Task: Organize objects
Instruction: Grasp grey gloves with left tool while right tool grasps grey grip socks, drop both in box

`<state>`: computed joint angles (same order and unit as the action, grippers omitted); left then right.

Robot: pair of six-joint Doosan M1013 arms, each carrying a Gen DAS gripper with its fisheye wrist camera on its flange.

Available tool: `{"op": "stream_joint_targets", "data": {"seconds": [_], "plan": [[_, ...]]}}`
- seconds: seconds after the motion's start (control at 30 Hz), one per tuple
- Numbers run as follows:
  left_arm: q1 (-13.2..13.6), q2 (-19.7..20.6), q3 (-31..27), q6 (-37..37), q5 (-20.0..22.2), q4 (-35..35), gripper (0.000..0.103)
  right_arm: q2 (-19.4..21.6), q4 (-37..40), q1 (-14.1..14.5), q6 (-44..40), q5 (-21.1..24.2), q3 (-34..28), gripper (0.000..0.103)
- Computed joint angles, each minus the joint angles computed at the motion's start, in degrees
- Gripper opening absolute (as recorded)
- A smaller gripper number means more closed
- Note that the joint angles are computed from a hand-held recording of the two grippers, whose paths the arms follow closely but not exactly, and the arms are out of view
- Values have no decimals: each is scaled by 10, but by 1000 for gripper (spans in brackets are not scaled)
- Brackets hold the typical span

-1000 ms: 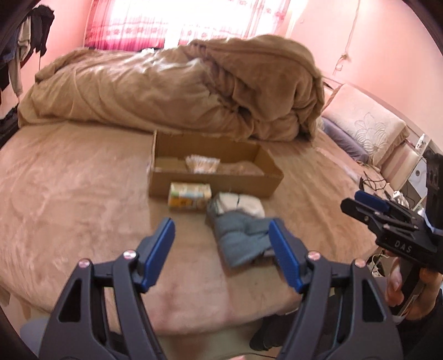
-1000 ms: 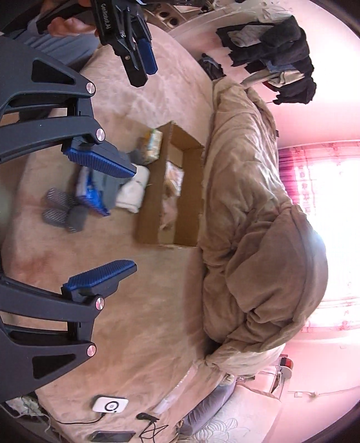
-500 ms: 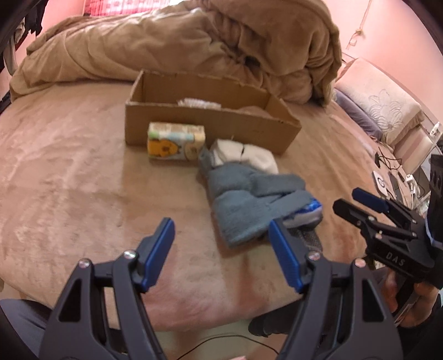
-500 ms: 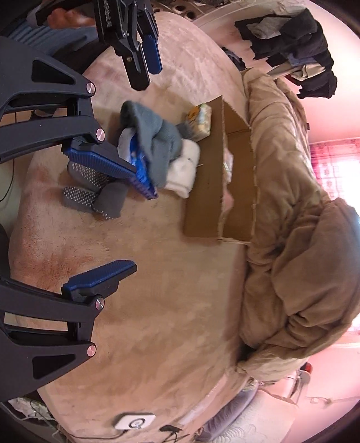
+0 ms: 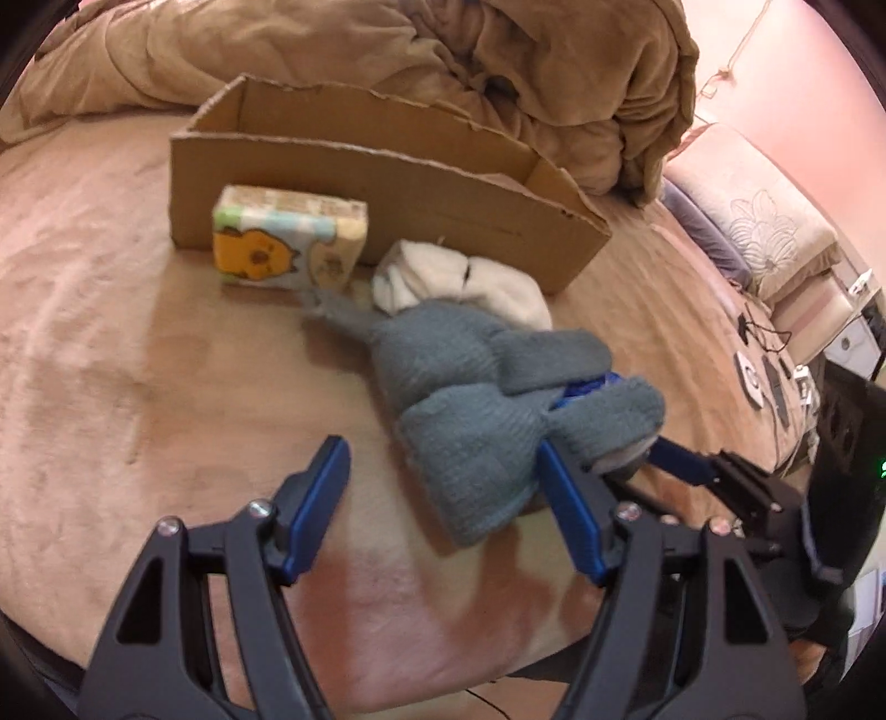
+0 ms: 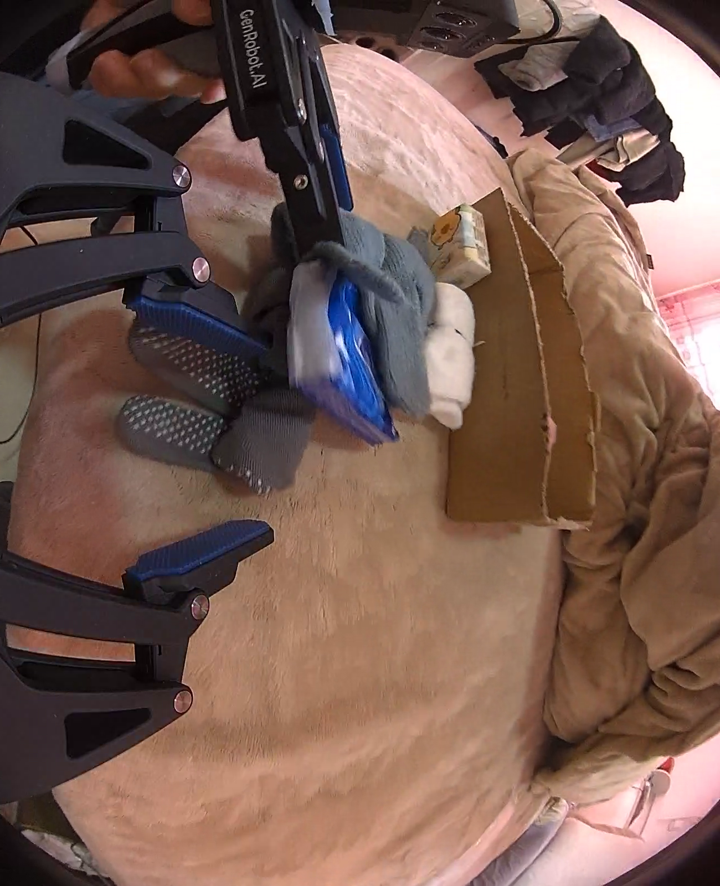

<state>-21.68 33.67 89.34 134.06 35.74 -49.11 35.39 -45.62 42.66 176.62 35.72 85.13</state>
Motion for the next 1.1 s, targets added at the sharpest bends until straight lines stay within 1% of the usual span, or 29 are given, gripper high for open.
{"op": "stream_joint_targets", "data": {"seconds": [0.07,0.1,0.13,0.17,0.2,0.23,0.3,0.33,0.4,0.47,0.57,0.67,0.73,0.83,0.93,1.1], "plan": [[0,2,-1,10,1,-13,68,8,6,1,-16,17,-11,65],[1,4,-2,23,5,-27,60,10,5,1,-17,19,-15,64],[1,5,-3,26,9,-29,52,11,3,1,-18,19,-16,60],[1,6,-4,32,13,-33,49,12,1,1,-18,21,-18,55],[1,5,-2,42,13,-41,47,12,3,1,-21,14,-17,44],[0,3,1,51,8,-47,45,12,6,1,-24,11,-17,37],[1,0,4,61,8,-58,39,15,3,4,-28,32,-22,29],[1,-1,6,64,7,-61,37,14,5,3,-29,28,-21,25],[1,-6,10,73,3,-69,34,11,0,3,-20,21,-15,22],[1,-10,14,81,-2,-73,32,8,-11,5,-8,25,-11,21],[2,-19,24,100,-11,-83,30,5,-32,13,9,55,-9,20],[2,-28,29,114,-19,-89,30,0,-67,27,35,110,-7,19],[4,-35,35,127,-25,-97,29,-5,-84,32,56,130,-2,19],[7,-48,43,146,-27,-114,29,-16,-99,38,89,150,10,19],[10,-61,49,164,-32,-130,29,-28,-107,41,114,160,21,19],[15,-81,58,189,-40,-150,29,-45,-130,47,136,184,28,19]]}}
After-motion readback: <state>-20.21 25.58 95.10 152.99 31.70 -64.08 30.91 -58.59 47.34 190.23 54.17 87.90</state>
